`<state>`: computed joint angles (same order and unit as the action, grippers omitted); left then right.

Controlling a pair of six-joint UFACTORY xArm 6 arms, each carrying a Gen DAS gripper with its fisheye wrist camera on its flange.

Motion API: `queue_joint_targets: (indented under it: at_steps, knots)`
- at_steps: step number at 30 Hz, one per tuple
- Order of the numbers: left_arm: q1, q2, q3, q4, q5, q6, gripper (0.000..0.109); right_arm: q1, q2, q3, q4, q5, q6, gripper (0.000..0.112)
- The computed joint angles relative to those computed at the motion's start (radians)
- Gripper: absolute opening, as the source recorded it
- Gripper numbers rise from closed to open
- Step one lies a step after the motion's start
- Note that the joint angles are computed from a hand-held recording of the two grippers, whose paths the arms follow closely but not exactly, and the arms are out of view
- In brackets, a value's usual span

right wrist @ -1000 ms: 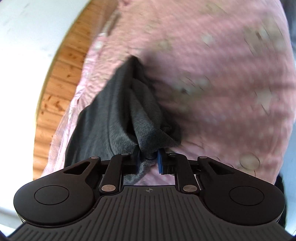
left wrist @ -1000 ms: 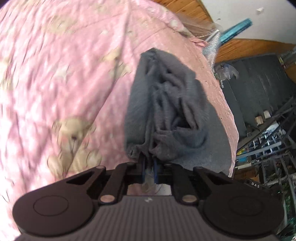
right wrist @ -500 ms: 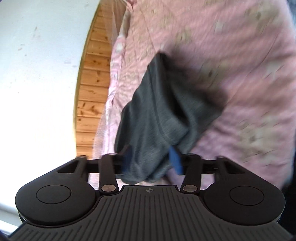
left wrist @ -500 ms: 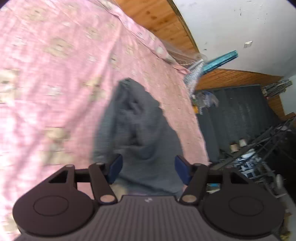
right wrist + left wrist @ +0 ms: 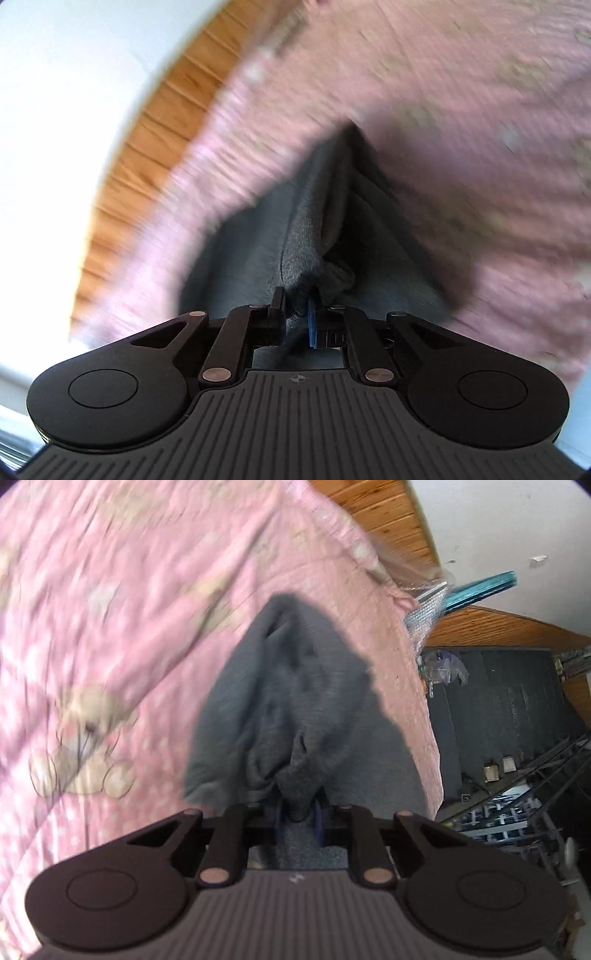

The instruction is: Fold clothes

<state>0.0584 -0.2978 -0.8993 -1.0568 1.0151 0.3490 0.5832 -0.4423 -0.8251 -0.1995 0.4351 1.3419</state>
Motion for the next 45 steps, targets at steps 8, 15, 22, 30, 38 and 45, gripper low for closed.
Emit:
queue_joint_targets:
  at_steps: [8,15,22,30,38,45]
  knots:
    - [0.024,-0.026,-0.013,-0.068,0.002,0.092,0.029,0.001,-0.074,0.162,0.051,-0.151,0.12,0.01]
    - [-0.001,-0.086,-0.031,0.032,-0.003,0.004,0.069,0.021,-0.055,0.184,0.114,-0.316,0.257,0.045]
    - [0.046,-0.179,0.01,0.097,0.095,-0.231,0.077,0.073,0.057,0.116,0.35,-0.381,0.066,0.063]
    - [0.0,-0.145,0.049,-0.043,0.079,-0.373,0.079,0.044,0.124,0.059,0.373,-0.396,0.079,0.022]
    - [-0.059,-0.079,0.017,-0.205,-0.109,-0.067,0.02,0.004,0.09,0.068,0.119,-0.427,0.277,0.014]
    - [-0.011,-0.082,0.152,-0.141,-0.092,0.033,0.02,0.048,0.09,0.101,0.227,-0.314,0.138,0.015]
